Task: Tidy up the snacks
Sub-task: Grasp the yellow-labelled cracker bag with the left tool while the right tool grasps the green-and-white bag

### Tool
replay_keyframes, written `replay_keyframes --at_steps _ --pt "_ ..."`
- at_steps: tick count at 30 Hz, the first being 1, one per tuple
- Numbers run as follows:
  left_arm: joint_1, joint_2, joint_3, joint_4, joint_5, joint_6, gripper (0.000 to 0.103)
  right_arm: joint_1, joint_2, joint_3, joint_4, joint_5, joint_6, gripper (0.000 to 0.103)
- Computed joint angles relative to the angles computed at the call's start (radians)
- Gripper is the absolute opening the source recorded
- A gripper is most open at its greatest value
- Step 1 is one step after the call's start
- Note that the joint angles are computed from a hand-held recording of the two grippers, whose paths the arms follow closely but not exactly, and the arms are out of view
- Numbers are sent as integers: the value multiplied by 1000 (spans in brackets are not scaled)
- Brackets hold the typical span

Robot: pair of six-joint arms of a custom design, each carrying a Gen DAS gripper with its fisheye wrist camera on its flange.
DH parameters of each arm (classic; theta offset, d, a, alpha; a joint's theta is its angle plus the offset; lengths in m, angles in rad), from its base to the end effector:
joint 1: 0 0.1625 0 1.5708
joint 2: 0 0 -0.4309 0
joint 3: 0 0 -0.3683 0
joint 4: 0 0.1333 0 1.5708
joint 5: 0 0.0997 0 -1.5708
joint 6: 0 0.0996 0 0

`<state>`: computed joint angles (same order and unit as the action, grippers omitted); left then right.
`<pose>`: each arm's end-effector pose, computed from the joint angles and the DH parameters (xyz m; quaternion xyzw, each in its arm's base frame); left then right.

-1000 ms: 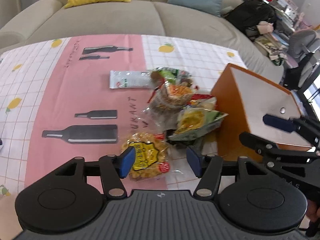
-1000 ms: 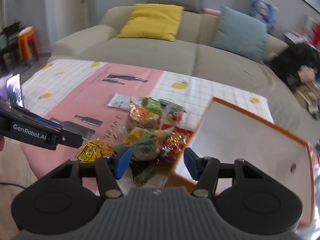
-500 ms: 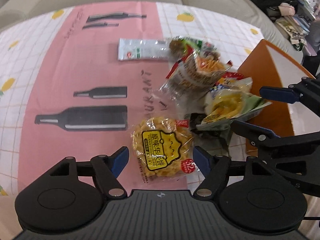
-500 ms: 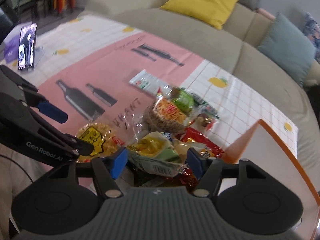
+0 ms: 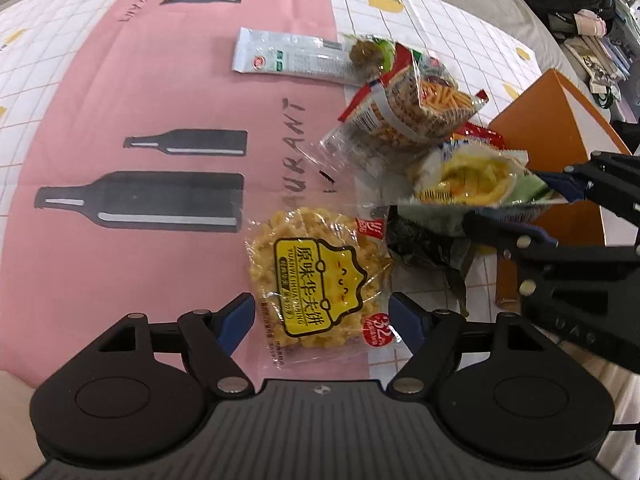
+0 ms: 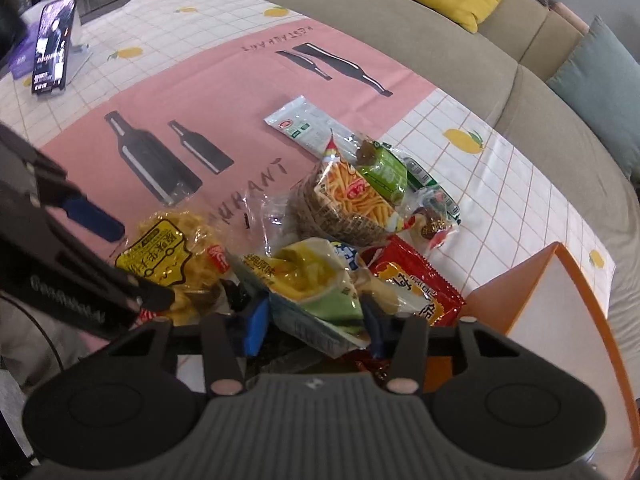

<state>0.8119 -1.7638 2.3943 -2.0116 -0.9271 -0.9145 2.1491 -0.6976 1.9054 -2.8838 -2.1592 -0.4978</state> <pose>-0.0648 -0.3489 0.2712 -0.0435 0.9439 -0.1736 0.2777 0.3763 -0.4337 0.0231 0.4767 -0.8285 0.0619 0.2873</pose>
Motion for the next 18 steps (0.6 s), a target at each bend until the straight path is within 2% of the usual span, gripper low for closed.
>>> replay_keyframes --at_steps 6,13,17,18 --pt "14 50 5 -32 -3 12 98 -13 -7 -2 9 21 85 43" --pt "31 92 3 -37 9 13 101 -17 -10 10 -3 21 131 43" --pt "16 112 8 -34 36 21 101 -19 -15 18 -11 26 152 43" --pt "12 111 11 -35 41 24 97 -18 -14 22 -18 26 152 43"
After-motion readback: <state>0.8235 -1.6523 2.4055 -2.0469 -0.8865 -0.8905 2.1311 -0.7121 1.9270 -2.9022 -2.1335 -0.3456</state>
